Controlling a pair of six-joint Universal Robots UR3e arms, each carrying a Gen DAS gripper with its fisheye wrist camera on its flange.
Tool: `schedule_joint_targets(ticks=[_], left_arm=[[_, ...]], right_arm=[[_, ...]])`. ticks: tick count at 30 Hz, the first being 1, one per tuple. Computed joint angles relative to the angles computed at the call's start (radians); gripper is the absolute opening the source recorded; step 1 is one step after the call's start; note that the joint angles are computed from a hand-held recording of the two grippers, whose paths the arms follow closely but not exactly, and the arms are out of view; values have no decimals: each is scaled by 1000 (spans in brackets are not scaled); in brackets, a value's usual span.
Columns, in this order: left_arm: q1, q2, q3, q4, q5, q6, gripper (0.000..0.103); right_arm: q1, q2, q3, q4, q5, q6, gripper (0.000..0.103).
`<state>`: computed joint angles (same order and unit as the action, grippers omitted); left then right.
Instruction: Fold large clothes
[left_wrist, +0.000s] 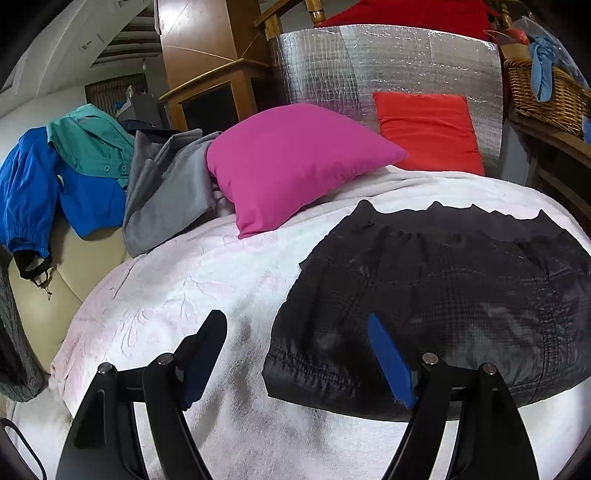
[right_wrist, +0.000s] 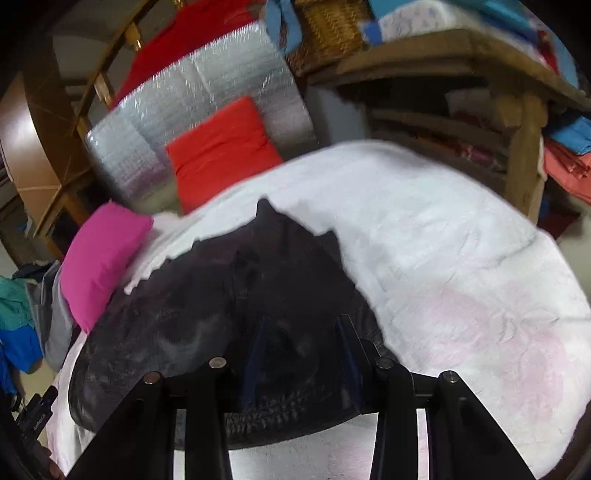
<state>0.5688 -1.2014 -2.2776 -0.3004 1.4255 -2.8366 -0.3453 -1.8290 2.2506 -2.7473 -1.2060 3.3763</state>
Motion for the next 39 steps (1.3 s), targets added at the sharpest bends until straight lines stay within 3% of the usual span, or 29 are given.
schedule_joint_targets(ticks=[3,7,9,11,14,17,20,26,28,31,33,34,36,39], left_arm=[[4,2,-1,0,0,3,79],[18,2,8,-20,-6,10,79],[45,2,27,-62,-31,19,80],[110,2,66,-155,-100,27,81],[264,-8,136,-338,-273,33,85],[376,-103,239,-532,-414,48,87],[416,-216,325,-672,-493,56,87],[366,-412,454,-820,-531,67,87],[336,-448,475,-845,-518,62,88],[321,-431,446,-824,-540,62,88],[313,-417,450,-882,-586,130,88],[306,-403,440,-889,-608,160,87],[282,-353,391,-822,-602,178,87],[250,-308,344,-717,-574,169,78]], right_arm=[[4,76,-62,131,-5,-7,43],[-89,-19,0,142,91,-31,46],[-157,-75,31,170,147,-44,56],[-259,-146,72,211,225,-61,65],[-396,-181,87,270,331,-92,72],[-481,-76,26,412,475,-195,74],[-485,62,-57,555,552,-287,74],[-369,343,-228,637,596,-353,78],[-331,367,-227,529,588,-317,80],[-291,385,-233,481,582,-295,80],[-248,366,-248,435,507,-278,68],[-226,353,-245,390,469,-261,54],[-201,321,-225,301,437,-211,41],[-147,297,-216,169,352,-129,37]])
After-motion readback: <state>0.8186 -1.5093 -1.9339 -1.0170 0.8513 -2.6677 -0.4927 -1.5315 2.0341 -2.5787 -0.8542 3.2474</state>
